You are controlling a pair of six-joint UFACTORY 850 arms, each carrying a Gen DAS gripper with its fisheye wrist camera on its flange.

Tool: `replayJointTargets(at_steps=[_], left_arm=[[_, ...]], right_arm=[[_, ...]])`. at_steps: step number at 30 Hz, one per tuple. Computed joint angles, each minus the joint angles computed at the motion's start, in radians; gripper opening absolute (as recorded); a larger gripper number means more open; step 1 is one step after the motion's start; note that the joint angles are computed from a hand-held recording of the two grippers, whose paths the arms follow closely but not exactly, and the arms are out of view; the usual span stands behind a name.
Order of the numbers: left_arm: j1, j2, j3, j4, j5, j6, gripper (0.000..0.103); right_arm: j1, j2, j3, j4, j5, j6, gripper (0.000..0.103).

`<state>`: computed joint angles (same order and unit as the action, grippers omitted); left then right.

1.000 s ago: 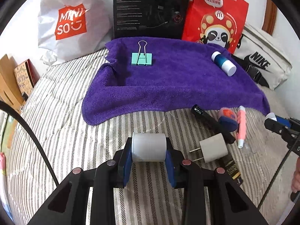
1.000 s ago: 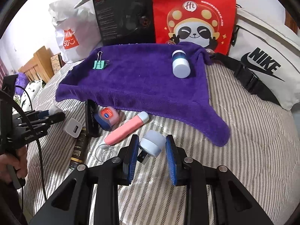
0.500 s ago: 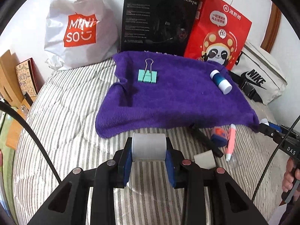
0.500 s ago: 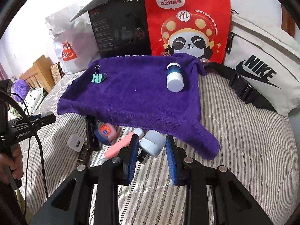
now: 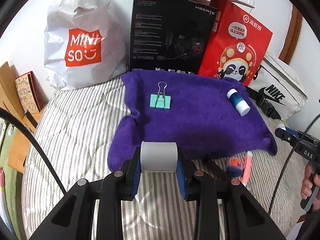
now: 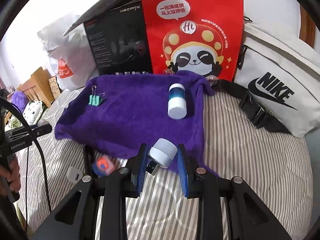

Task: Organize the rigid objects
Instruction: 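Carry the tape roll onto the towel with the left tool while the right tool carries the cap there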

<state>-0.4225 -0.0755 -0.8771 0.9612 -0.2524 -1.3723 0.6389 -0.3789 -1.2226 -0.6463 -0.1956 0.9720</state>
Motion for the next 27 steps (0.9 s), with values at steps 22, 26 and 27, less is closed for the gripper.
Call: replayJointTargets(at_steps=[22, 26, 27], left_arm=[[0.06, -0.136, -0.123, -0.345, 0.063, 0.408, 0.03], [0.064, -0.161, -0.146, -0.397, 0.066, 0.469, 0.03], [0.065, -0.168, -0.152, -0.422, 0.067, 0.496, 0.03]], right_arm=[[-0.029, -0.226, -0.256, 0.173, -0.155, -0.219, 0.029], [-0.028, -0.25, -0.279, 0.161, -0.181, -0.222, 0.029], [-0.028, -0.254, -0.283, 0.159, -0.184, -0.221, 0.029]])
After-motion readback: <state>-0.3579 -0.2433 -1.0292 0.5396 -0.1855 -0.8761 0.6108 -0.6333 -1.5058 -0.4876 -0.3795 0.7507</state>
